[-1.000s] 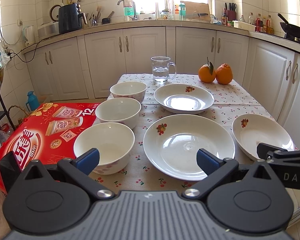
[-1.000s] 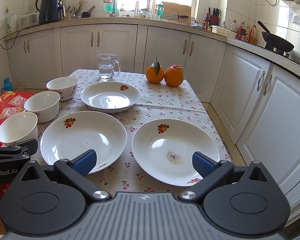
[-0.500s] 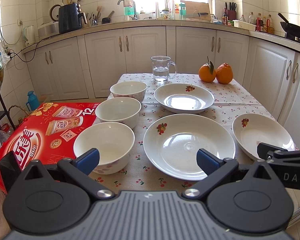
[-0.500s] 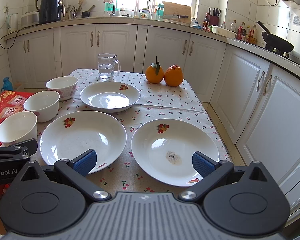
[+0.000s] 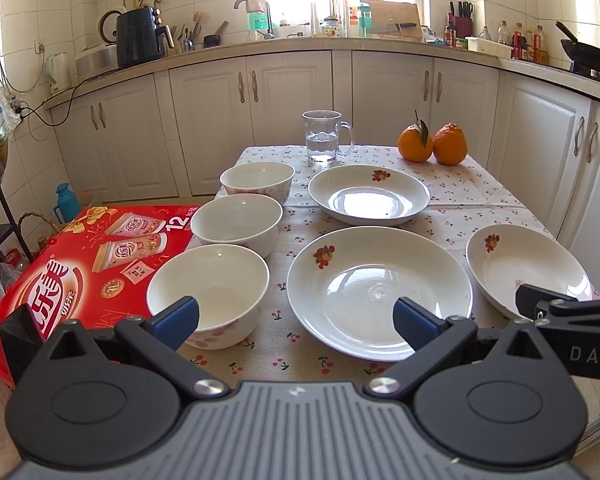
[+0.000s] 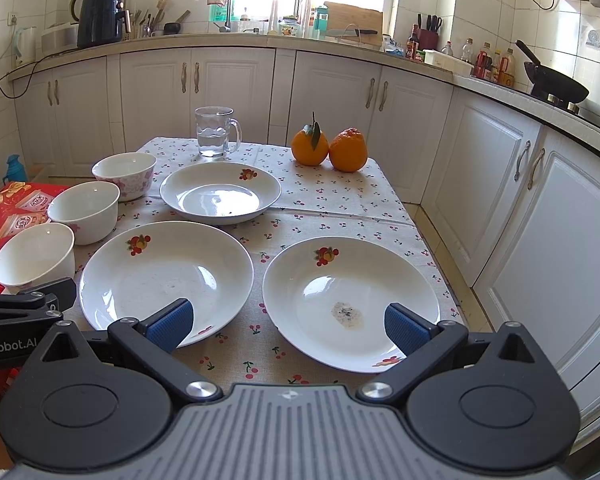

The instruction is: Organize plates and bowls

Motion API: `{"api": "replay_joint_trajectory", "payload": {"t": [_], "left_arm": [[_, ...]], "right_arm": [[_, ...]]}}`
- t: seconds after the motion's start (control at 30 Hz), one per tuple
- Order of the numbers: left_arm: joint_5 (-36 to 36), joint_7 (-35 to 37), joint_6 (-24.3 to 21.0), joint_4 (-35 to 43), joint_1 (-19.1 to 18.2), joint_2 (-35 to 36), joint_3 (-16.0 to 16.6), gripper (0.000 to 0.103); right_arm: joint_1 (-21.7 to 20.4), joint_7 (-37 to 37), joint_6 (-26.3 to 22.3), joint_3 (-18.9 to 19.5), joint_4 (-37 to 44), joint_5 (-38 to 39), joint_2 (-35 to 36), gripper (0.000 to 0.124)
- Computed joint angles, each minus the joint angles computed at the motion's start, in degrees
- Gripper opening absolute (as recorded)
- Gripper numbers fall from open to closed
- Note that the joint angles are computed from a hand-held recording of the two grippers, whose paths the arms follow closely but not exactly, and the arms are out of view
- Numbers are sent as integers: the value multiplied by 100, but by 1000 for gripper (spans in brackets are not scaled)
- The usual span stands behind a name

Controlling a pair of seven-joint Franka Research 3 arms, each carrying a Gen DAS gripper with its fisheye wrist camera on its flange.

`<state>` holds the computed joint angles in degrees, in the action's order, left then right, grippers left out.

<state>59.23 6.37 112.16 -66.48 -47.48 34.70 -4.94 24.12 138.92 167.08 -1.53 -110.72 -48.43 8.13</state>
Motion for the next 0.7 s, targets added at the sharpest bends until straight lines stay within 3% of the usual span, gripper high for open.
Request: {"api": "replay_joint_trajectory", "payload": {"t": [0.5,0.7], "left_arm": [[-192,337,227,279,76,190,58,102],[-143,671,587,420,135,290,148,102]], "right_arm": [[8,-340,44,-58,118,327,147,103],[-202,-1553,459,50,96,1345,237,103]]}}
